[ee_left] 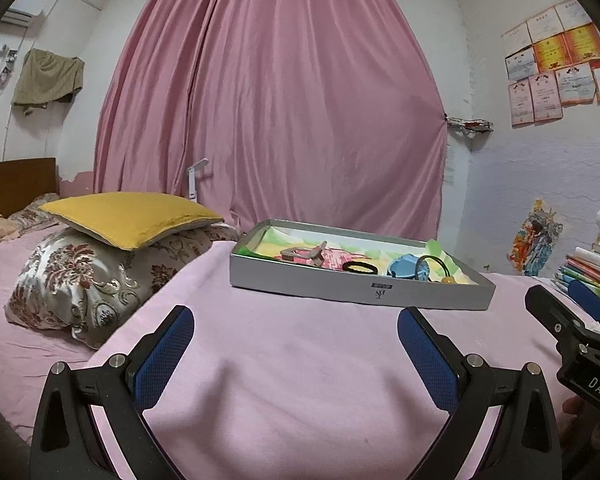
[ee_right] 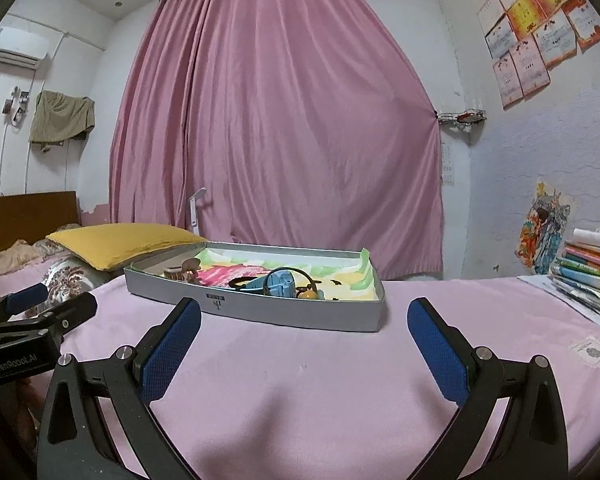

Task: Organize jewelry

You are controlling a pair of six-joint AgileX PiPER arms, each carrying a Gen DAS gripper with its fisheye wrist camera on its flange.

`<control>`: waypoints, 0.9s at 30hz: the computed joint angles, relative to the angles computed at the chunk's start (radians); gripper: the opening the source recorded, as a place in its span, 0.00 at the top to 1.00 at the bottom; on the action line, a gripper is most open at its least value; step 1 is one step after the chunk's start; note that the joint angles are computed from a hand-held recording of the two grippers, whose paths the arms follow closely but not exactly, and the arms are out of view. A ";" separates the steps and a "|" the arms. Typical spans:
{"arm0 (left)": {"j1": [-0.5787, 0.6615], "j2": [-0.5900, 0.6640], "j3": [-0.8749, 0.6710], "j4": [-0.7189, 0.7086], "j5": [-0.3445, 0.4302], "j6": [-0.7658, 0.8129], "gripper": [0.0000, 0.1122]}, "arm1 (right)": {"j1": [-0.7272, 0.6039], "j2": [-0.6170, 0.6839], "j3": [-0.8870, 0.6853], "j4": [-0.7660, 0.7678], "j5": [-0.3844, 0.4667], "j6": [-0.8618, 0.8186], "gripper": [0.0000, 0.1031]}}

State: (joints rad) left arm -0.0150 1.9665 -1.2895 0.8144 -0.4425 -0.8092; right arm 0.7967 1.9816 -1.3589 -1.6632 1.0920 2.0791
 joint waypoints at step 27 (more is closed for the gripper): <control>0.002 0.009 -0.017 0.064 0.014 -0.066 0.09 | -0.013 -0.001 -0.005 0.027 -0.027 0.011 0.02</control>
